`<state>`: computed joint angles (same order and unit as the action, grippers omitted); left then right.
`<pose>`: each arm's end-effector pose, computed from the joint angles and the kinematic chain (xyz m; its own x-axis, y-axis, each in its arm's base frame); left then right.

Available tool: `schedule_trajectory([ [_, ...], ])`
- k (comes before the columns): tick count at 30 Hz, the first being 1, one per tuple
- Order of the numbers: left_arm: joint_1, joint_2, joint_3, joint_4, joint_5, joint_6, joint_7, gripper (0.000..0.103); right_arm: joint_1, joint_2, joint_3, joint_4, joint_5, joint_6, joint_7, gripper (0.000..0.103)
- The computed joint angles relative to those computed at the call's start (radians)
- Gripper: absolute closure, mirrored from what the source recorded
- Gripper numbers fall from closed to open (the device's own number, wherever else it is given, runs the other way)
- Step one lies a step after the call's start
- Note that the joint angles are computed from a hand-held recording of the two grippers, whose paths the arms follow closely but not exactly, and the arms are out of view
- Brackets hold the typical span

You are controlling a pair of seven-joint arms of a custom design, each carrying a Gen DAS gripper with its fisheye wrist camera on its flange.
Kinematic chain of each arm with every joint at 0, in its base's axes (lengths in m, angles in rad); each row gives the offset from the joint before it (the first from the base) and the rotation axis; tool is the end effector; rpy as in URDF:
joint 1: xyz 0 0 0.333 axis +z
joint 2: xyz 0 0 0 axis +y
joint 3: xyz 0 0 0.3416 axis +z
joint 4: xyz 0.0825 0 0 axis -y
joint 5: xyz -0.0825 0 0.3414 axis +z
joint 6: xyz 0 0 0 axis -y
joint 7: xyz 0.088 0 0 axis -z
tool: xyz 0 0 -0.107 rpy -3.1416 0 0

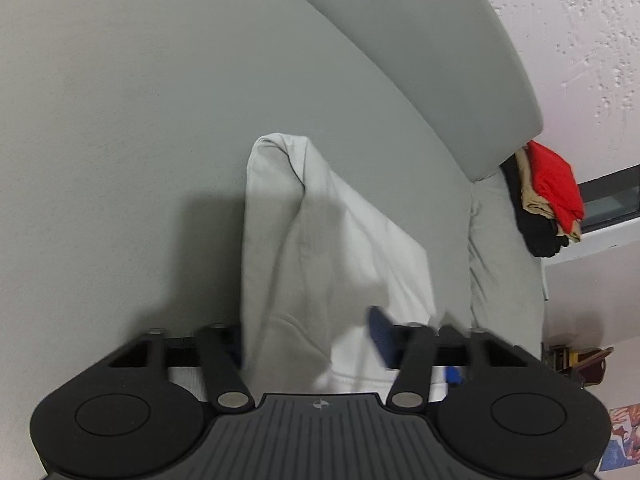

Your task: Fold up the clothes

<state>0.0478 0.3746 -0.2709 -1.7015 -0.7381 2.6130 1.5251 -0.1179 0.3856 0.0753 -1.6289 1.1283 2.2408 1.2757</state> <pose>0.6582 -0.1068 0.4818 0.2124 -0.7077 0.6738 -0.8463 -0.4780 -0.2352 0.6658 -0.0097 0.4784 -0.1576 -0.5428 -0.8249 -0.8782 0.4591 -0.1344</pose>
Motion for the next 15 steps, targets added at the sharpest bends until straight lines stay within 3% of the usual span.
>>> schedule_trajectory([
  [1,-0.008,0.006,0.007,0.005,0.017,-0.002,-0.019,0.081,0.011,0.002,0.003,-0.003,0.005,0.029,-0.004,0.066],
  [2,-0.014,0.007,0.014,0.007,0.034,-0.005,-0.035,0.089,0.022,0.002,0.004,-0.005,0.0,0.056,-0.008,0.068],
  [5,-0.049,0.002,0.04,0.012,0.128,0.004,-0.095,0.091,0.062,-0.011,-0.002,-0.012,-0.093,0.117,-0.014,0.093],
  [6,-0.078,-0.011,0.06,0.004,0.197,0.023,-0.125,0.092,0.069,-0.02,0.0,-0.021,-0.113,0.139,-0.035,0.095],
  [8,-0.136,-0.035,0.099,-0.008,0.35,0.054,-0.196,0.094,0.083,-0.06,0.01,-0.064,-0.127,0.213,-0.123,0.096],
  [11,-0.245,-0.11,0.162,-0.097,0.612,0.194,-0.337,0.094,0.099,-0.157,0.016,-0.151,-0.11,0.305,-0.248,0.097],
  [15,-0.443,-0.207,0.328,-0.198,1.101,0.356,-0.711,0.094,0.137,-0.289,-0.003,-0.25,-0.064,0.409,-0.415,0.097],
])
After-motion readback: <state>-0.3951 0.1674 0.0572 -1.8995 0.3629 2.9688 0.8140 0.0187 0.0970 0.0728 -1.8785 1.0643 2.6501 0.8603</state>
